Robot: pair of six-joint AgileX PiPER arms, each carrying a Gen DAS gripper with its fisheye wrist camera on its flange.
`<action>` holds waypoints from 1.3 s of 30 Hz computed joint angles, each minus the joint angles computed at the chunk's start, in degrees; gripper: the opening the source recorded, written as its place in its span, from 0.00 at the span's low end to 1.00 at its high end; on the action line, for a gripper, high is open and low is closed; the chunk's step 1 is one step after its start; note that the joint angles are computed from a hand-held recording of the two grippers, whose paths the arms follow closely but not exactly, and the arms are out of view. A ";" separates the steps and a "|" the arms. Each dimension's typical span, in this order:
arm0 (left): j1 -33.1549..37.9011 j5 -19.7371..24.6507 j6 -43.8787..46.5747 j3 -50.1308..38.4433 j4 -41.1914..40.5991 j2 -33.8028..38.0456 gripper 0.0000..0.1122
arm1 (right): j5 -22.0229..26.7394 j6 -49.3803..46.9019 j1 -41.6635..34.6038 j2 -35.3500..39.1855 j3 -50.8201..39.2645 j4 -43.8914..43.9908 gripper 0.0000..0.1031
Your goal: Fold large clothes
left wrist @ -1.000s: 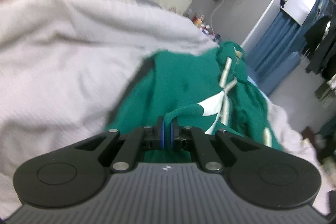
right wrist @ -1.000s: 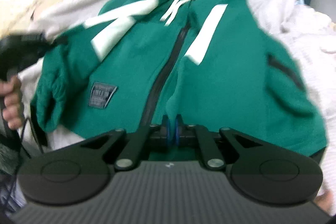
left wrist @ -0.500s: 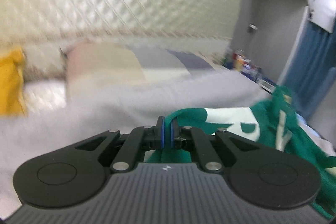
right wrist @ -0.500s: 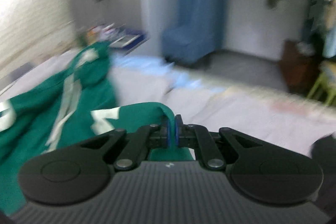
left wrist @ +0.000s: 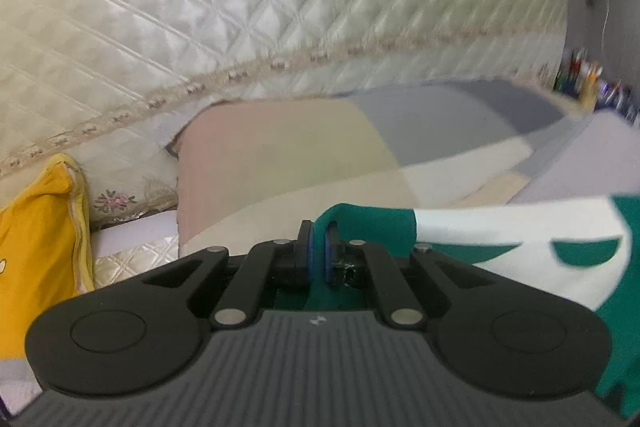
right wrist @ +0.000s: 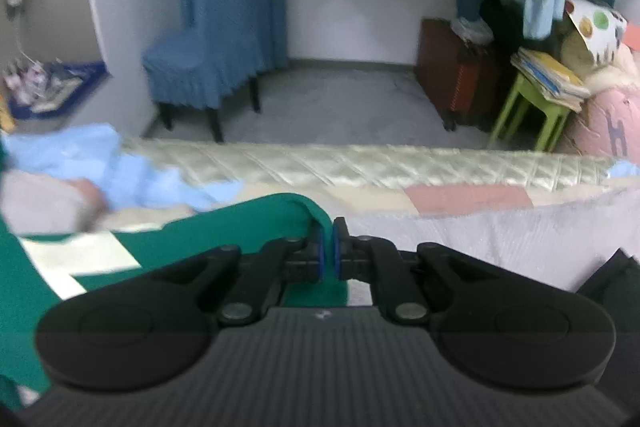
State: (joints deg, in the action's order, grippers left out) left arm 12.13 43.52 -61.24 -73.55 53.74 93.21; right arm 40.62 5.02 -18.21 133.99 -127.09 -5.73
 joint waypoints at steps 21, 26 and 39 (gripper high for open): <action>-16.74 5.38 -2.58 10.44 -4.73 -14.72 0.68 | -13.26 -12.38 -1.78 -14.71 25.59 21.32 0.63; -30.55 9.85 -9.91 12.52 -4.18 -19.78 0.68 | -18.21 -27.21 0.07 -26.75 39.14 36.02 0.63; -66.36 20.67 -33.14 6.51 5.76 -14.37 0.68 | -15.42 -52.56 16.26 -50.32 59.60 59.12 0.63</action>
